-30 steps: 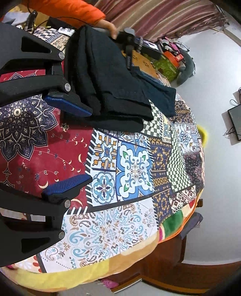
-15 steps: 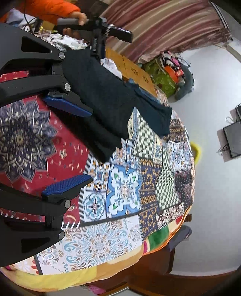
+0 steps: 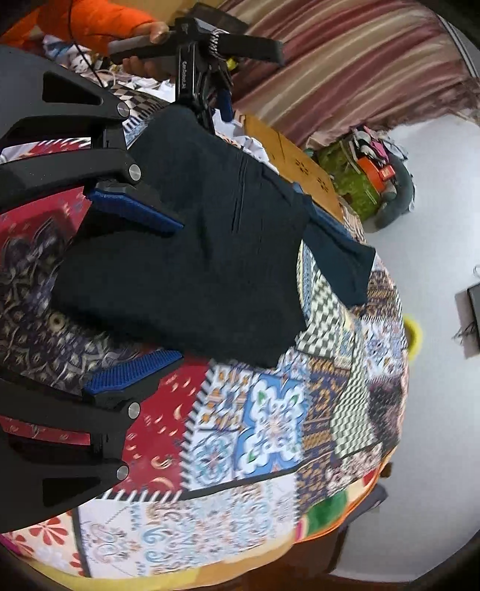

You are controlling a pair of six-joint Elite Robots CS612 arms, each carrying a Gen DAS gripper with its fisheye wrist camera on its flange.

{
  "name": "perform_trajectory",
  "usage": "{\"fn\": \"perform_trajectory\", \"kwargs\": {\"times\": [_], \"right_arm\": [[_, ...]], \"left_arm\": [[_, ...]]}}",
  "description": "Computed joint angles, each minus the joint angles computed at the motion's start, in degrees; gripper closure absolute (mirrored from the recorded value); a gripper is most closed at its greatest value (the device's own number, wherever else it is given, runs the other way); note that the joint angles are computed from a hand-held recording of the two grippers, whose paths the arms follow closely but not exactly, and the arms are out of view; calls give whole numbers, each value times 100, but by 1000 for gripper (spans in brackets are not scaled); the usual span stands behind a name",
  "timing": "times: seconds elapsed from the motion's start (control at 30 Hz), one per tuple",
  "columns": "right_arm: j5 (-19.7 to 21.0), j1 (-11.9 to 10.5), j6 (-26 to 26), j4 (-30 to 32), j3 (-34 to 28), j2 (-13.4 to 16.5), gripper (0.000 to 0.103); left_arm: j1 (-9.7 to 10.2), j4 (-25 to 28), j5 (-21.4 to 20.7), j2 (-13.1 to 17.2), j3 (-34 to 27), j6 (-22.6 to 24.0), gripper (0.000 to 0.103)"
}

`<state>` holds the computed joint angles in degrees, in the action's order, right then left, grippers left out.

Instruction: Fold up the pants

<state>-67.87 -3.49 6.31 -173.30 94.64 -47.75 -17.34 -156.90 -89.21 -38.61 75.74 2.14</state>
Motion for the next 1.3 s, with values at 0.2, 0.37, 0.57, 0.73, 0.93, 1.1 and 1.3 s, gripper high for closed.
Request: {"fn": "perform_trajectory", "kwargs": {"times": [0.2,0.37,0.57,0.73,0.93,1.1,1.3], "right_arm": [[-238,-50,-20,17,51,-118,39],[-460,-58,-68,11,-199,-23,39],[-267,-55,-243,240,-856,356,42],[13,-47,-429,1107,-1561,751,64],[-63,-6,-1023,1742,-1889,958,88],[-342,52,-1205,1676,-1825,941,90],[-637,79,-1263,1579,-1756,767,89]], "left_arm": [[128,35,109,39,-166,-314,3],[118,-69,-190,147,-544,-234,3],[48,459,-1135,516,-1420,123,17],[-40,1772,-1476,1005,-2401,429,54],[-80,2099,-1552,1315,-2874,565,65],[-172,1876,-768,1371,-2850,663,67],[-164,1478,-363,1194,-2635,715,69]]}}
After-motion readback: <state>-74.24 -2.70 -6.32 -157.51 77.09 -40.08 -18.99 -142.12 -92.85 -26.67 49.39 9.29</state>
